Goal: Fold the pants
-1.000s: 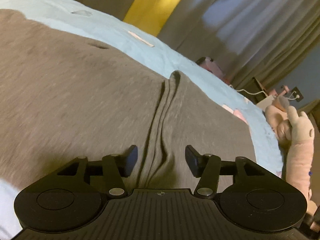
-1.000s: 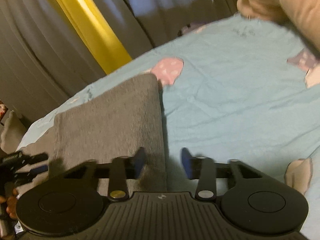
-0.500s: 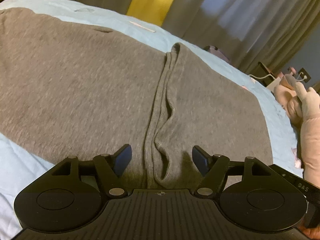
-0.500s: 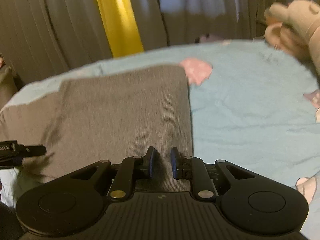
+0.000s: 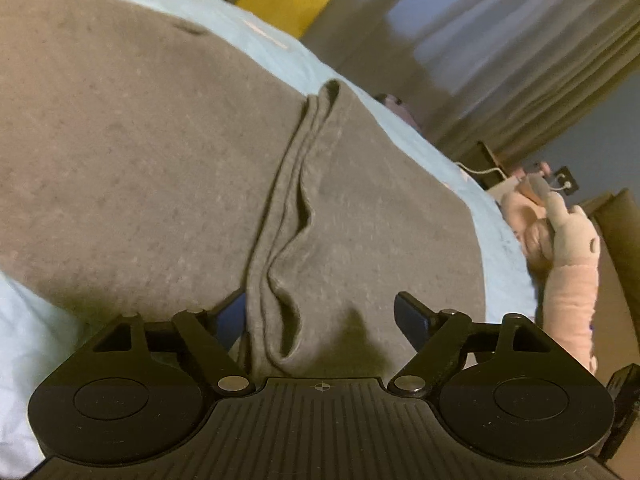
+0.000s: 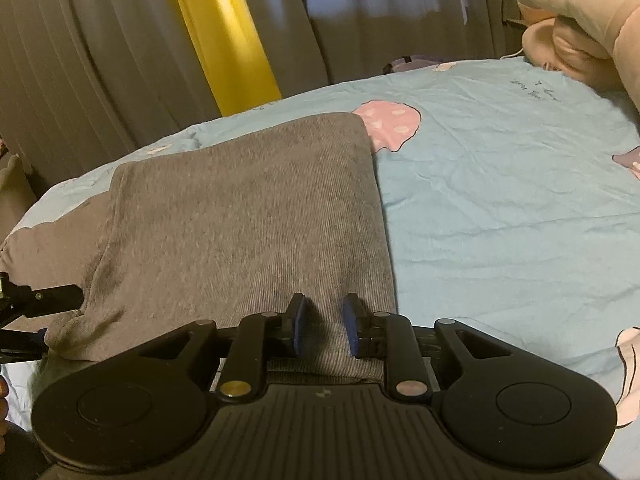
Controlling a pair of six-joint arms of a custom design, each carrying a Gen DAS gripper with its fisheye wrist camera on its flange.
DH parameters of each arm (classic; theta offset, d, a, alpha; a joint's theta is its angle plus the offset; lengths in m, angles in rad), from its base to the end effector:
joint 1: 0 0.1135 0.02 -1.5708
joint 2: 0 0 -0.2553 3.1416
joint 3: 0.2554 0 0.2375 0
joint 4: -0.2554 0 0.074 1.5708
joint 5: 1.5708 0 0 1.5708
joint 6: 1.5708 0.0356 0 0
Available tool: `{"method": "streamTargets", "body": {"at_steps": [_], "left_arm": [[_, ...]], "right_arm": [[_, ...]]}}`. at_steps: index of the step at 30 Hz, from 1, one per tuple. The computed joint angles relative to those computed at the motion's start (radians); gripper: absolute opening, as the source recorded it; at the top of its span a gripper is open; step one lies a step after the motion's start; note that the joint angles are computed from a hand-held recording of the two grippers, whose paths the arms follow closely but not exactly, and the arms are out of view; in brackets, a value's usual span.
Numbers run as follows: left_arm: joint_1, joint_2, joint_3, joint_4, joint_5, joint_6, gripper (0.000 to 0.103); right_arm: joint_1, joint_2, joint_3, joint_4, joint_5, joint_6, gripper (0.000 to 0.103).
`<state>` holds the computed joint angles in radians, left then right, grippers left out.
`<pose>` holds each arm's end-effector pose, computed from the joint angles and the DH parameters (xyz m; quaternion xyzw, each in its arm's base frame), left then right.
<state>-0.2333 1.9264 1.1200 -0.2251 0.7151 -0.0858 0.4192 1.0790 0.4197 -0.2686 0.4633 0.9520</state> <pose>0.3478 -0.1066 0.1419 0.1595 0.8936 -0.3727 0.1928 0.1721 0.0593 0.1605 0.3131 0.8718 0.0261 0.3759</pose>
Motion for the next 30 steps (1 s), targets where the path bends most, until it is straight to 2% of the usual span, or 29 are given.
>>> {"method": "streamTargets", "body": {"at_steps": [2,3,4,5,7,10,12,13,14,15,16,17,18,19,22,23,25,27,29,30], "left_arm": [[-0.010,0.014,0.012,0.004,-0.016,0.013,0.071],[-0.016,0.011,0.010,0.002,-0.038,0.019,0.053],[-0.021,0.012,0.010,0.003,-0.066,0.016,0.027],[-0.018,0.016,0.010,0.006,-0.077,0.003,0.019],[0.004,0.014,-0.010,0.051,-0.031,-0.049,0.017],[0.011,-0.100,-0.157,0.254,-0.047,-0.072,0.016],[0.006,-0.157,-0.218,0.321,-0.092,-0.063,0.016],[-0.002,-0.159,-0.212,0.298,-0.123,-0.052,0.017],[-0.011,-0.145,-0.182,0.237,-0.156,-0.043,0.019],[-0.027,-0.096,-0.106,0.120,-0.198,-0.024,0.029],[-0.037,-0.054,-0.051,0.042,-0.221,-0.026,0.033],[-0.029,-0.041,-0.046,0.053,-0.206,-0.054,0.034],[-0.016,-0.044,-0.044,0.058,-0.180,-0.077,0.040],[0.001,-0.060,-0.062,0.089,-0.160,-0.112,0.054],[0.077,-0.151,-0.208,0.341,-0.169,-0.258,0.072],[0.106,-0.169,-0.241,0.415,-0.183,-0.320,0.074],[0.179,-0.168,-0.268,0.522,-0.201,-0.435,0.077],[0.268,-0.120,-0.243,0.559,-0.169,-0.506,0.080],[0.361,-0.056,-0.198,0.541,-0.124,-0.544,0.080],[0.398,-0.031,-0.194,0.565,-0.097,-0.569,0.080]], "right_arm": [[0.021,-0.002,0.012,-0.020,0.024,0.006,0.026],[0.032,-0.006,0.018,-0.029,0.035,0.011,0.029],[0.050,-0.012,0.023,-0.041,0.054,0.023,0.032],[0.066,-0.019,0.025,-0.048,0.070,0.035,0.038],[0.097,-0.022,0.031,-0.055,0.100,0.058,0.042],[0.130,-0.012,0.041,-0.049,0.135,0.070,0.042],[0.142,-0.019,0.036,-0.035,0.147,0.064,0.044],[0.147,-0.020,0.032,-0.026,0.152,0.057,0.046],[0.147,-0.012,0.032,-0.025,0.150,0.050,0.053],[0.137,-0.001,0.034,-0.030,0.140,0.044,0.054],[0.124,0.014,0.037,-0.033,0.123,0.044,0.054],[0.113,0.021,0.039,-0.033,0.109,0.049,0.054],[0.112,0.015,0.038,-0.034,0.116,0.054,0.054],[0.128,-0.002,0.032,-0.029,0.150,0.058,0.054],[0.188,-0.029,0.022,-0.015,0.249,0.030,0.054],[0.194,-0.022,0.022,-0.008,0.250,0.015,0.054],[0.153,0.029,0.034,0.008,0.161,-0.017,0.056],[0.093,0.121,0.067,0.008,0.064,-0.044,0.063],[0.081,0.127,0.045,0.072,0.068,-0.058,0.073],[0.075,0.135,0.040,0.089,0.061,-0.057,0.074]]}}
